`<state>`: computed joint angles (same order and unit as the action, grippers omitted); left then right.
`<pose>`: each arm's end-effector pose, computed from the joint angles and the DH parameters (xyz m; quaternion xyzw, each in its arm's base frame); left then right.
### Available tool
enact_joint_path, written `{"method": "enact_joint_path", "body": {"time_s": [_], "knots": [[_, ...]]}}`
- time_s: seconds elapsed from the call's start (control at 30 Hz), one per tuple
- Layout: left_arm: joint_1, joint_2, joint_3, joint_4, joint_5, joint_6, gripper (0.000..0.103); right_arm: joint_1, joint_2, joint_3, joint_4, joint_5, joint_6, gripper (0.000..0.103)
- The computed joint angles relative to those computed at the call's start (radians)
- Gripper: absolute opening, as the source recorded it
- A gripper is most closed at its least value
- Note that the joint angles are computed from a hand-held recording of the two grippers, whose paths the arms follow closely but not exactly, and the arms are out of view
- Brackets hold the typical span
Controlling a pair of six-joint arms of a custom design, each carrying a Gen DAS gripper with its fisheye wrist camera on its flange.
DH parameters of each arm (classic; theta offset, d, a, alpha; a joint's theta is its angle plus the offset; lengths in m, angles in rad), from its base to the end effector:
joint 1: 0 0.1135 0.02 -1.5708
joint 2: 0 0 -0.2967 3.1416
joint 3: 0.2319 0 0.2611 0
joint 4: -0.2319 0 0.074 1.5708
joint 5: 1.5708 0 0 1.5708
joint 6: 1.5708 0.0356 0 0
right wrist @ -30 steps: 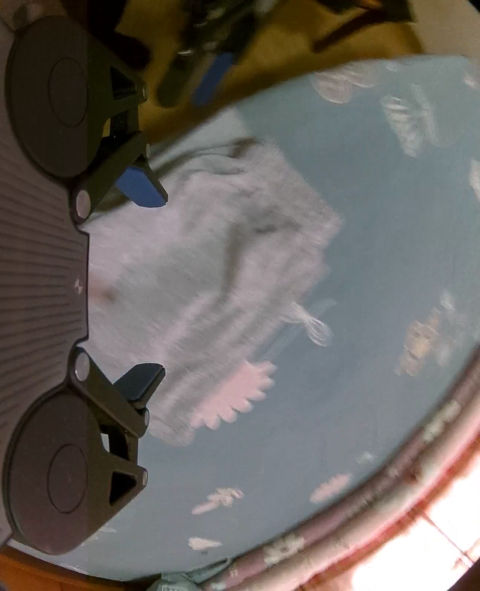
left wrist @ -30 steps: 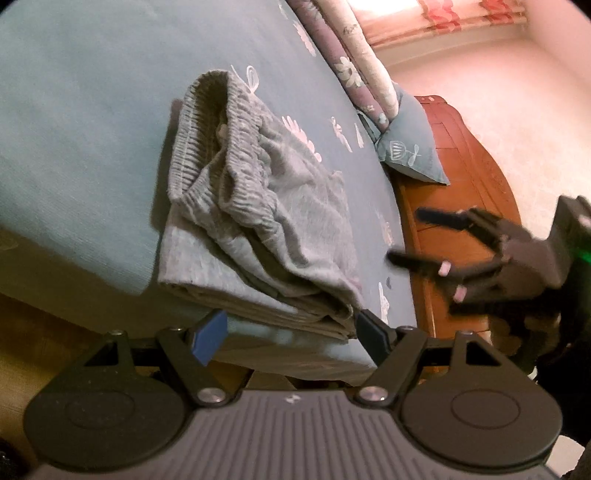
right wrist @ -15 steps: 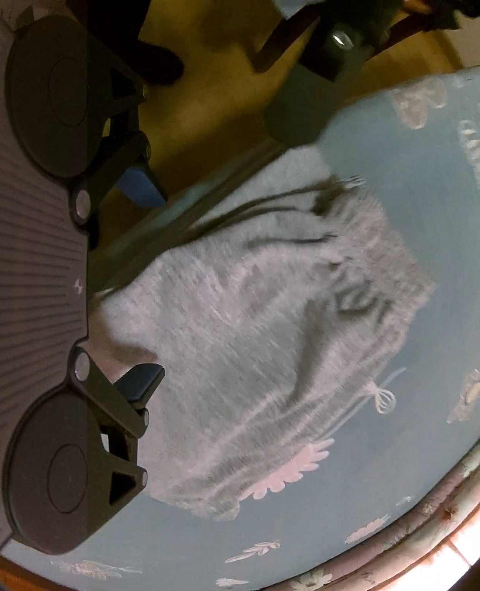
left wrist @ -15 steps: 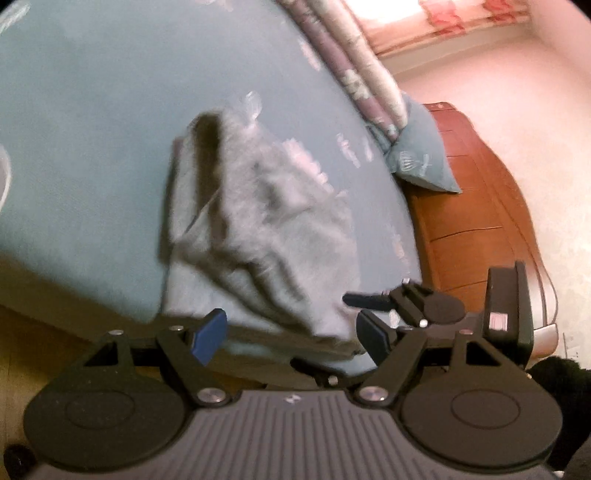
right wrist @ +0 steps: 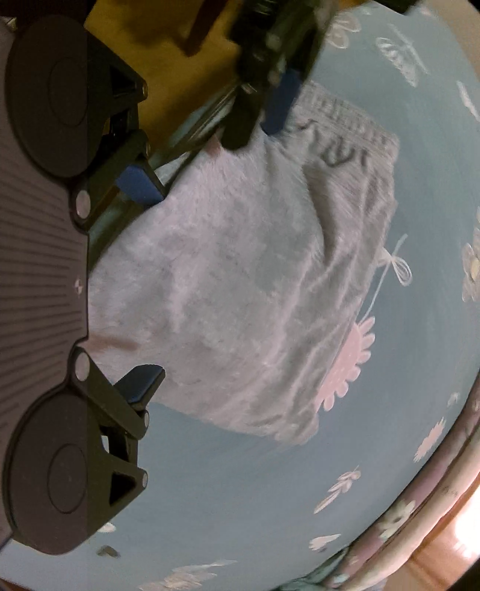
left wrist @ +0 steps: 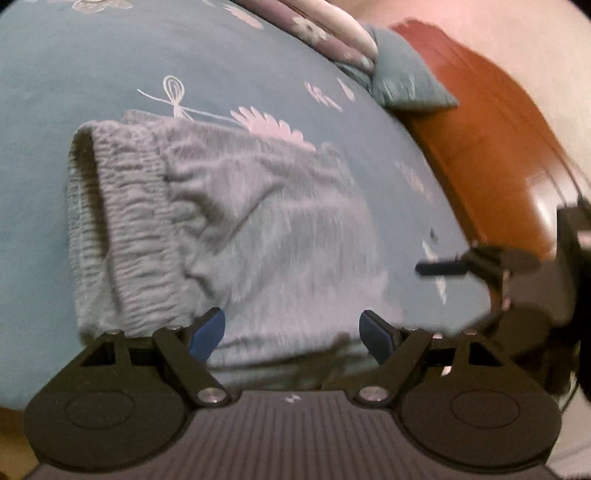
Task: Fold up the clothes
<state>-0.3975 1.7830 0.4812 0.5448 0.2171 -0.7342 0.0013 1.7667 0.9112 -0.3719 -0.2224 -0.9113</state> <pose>0.2616 -0.1181 0.0998 -0.1107 0.9072 -0.2949 0.2788 0.3263 0.0083 0.1497 -0.4485 0.8707 0.0236 0.2006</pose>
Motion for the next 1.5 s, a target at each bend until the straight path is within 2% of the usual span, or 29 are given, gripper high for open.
{"method": "enact_joint_path", "body": {"time_s": [0.07, 0.1, 0.13, 0.2, 0.23, 0.3, 0.4, 0.5, 0.57, 0.63, 0.7, 0.77, 0.87, 0.93, 1.0, 1.03, 1.13, 1.2, 1.27, 1.37, 1.4, 1.47, 1.5], "knots": [[0.006, -0.065, 0.025, -0.136, 0.015, 0.035, 0.080, -0.039, -0.003, 0.006, -0.019, -0.047, -0.011, 0.091], [0.012, -0.095, 0.048, -0.213, 0.024, 0.050, 0.080, -0.059, -0.002, 0.013, -0.032, -0.075, -0.020, 0.077], [0.017, -0.124, 0.071, -0.279, 0.023, 0.066, 0.080, -0.071, 0.008, 0.034, -0.058, -0.091, -0.012, 0.070], [0.028, -0.160, 0.112, -0.365, 0.014, 0.109, 0.080, -0.097, 0.035, 0.083, -0.119, -0.137, 0.022, 0.052], [0.035, -0.152, 0.133, -0.383, 0.015, 0.126, 0.080, -0.112, 0.050, 0.111, -0.153, -0.168, 0.047, 0.048], [0.047, -0.117, 0.176, -0.403, 0.017, 0.149, 0.081, -0.104, 0.079, 0.117, -0.147, -0.151, 0.071, 0.037], [0.048, -0.049, 0.204, -0.400, 0.006, 0.162, 0.081, -0.089, 0.116, 0.098, -0.123, -0.136, 0.063, 0.036], [0.043, -0.005, 0.194, -0.370, -0.007, 0.162, 0.079, -0.069, 0.146, 0.038, -0.004, -0.117, 0.077, 0.037], [0.035, -0.015, 0.203, -0.397, -0.023, 0.169, 0.078, -0.072, 0.149, 0.027, 0.021, -0.121, 0.085, 0.038], [0.025, -0.037, 0.265, -0.520, -0.052, 0.177, 0.074, -0.078, 0.130, 0.024, 0.006, -0.115, 0.053, 0.039], [0.026, -0.069, 0.301, -0.561, -0.069, 0.212, 0.074, -0.104, 0.102, 0.044, -0.048, -0.135, 0.037, 0.043], [0.042, -0.040, 0.341, -0.542, -0.066, 0.248, 0.076, -0.136, 0.085, 0.056, -0.074, -0.151, 0.044, 0.056], [0.067, 0.032, 0.408, -0.513, -0.071, 0.306, 0.076, -0.151, 0.100, 0.075, -0.066, -0.131, 0.064, 0.057], [0.080, 0.109, 0.453, -0.516, -0.122, 0.359, 0.075, -0.153, 0.116, 0.089, -0.065, -0.120, 0.078, 0.057], [0.109, 0.147, 0.470, -0.504, -0.121, 0.394, 0.056, -0.156, 0.132, 0.111, -0.082, -0.129, 0.091, 0.057], [0.124, 0.165, 0.478, -0.498, -0.120, 0.411, 0.054, -0.157, 0.138, 0.118, -0.085, -0.126, 0.094, 0.057], [0.146, 0.154, 0.512, -0.544, -0.135, 0.414, 0.054, -0.162, 0.147, 0.126, -0.083, -0.113, 0.097, 0.057], [0.139, 0.095, 0.500, -0.540, -0.195, 0.426, 0.064, -0.174, 0.147, 0.132, -0.097, -0.113, 0.089, 0.059], [0.156, 0.070, 0.490, -0.519, -0.160, 0.407, 0.067, -0.176, 0.149, 0.137, -0.097, -0.112, 0.100, 0.059], [0.154, 0.083, 0.476, -0.466, -0.087, 0.435, 0.067, -0.167, 0.160, 0.150, -0.097, -0.112, 0.132, 0.061], [0.144, 0.097, 0.478, -0.469, -0.091, 0.452, 0.068, -0.162, 0.167, 0.158, -0.102, -0.111, 0.141, 0.061], [0.126, 0.137, 0.484, -0.497, -0.172, 0.484, 0.068, -0.157, 0.175, 0.169, -0.106, -0.113, 0.145, 0.061], [0.123, 0.162, 0.490, -0.519, -0.236, 0.475, 0.064, -0.154, 0.179, 0.175, -0.109, -0.114, 0.148, 0.061]]}}
